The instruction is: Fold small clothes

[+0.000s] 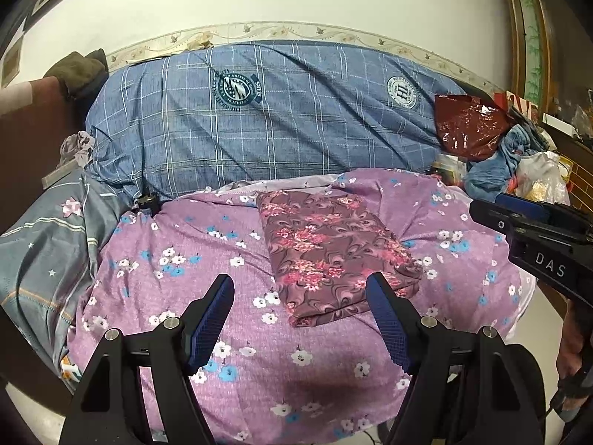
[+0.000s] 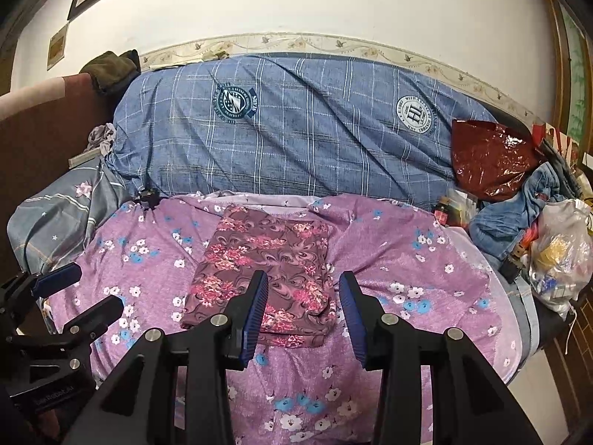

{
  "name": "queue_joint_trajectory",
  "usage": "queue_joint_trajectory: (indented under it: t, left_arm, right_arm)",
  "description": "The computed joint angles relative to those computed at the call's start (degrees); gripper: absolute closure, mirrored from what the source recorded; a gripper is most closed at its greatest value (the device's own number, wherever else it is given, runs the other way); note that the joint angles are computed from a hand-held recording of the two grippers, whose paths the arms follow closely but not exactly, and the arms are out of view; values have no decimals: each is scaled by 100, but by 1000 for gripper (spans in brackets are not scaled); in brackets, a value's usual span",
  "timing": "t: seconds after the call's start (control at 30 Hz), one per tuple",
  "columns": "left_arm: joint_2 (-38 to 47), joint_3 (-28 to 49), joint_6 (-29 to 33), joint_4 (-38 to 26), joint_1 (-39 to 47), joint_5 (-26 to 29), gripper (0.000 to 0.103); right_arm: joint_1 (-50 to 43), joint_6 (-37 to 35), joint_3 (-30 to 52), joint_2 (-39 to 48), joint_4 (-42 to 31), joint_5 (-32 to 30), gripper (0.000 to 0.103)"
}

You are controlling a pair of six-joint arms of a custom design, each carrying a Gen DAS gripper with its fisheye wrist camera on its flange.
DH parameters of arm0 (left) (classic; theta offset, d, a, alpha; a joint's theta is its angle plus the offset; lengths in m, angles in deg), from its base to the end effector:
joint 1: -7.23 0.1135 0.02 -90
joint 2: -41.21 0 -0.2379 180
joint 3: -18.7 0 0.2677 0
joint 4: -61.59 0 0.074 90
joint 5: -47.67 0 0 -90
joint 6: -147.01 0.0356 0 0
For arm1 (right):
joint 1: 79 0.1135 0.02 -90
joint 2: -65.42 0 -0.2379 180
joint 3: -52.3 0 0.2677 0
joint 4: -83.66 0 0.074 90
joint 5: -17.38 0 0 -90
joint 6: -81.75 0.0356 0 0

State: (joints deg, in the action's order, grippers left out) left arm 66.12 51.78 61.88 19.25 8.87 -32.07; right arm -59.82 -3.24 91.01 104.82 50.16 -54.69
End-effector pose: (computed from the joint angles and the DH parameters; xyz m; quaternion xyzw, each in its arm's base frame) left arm 0.1595 -0.0018 0.1905 0.0666 0.8786 -0.0524 0.4700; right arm 0.1860 0.0531 0.2007 -0.0353 0.8753 -0.0378 0.4809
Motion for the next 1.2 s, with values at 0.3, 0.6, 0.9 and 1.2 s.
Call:
queue_joint_trajectory:
  t: [0.3,0.6,0.9,1.2]
  left_arm:
    - [3226,646,-146,2208,-7,-156,30]
    - [7151,2785,-697,3642,91,-296,30]
    - [9830,5202,-719,3295,-408,-421,30]
    - [10706,6388,-1023,3152,-206,-403,30]
  right_arm:
    - [-723,-147,365,2303,1481,-667,61]
    - [-1713,138,1483,5195,2659,-1574,67]
    - [-2018,10,2771,6841,2023,-2275,71]
    - [-1792,-17,4907,7532,925,-2634,66]
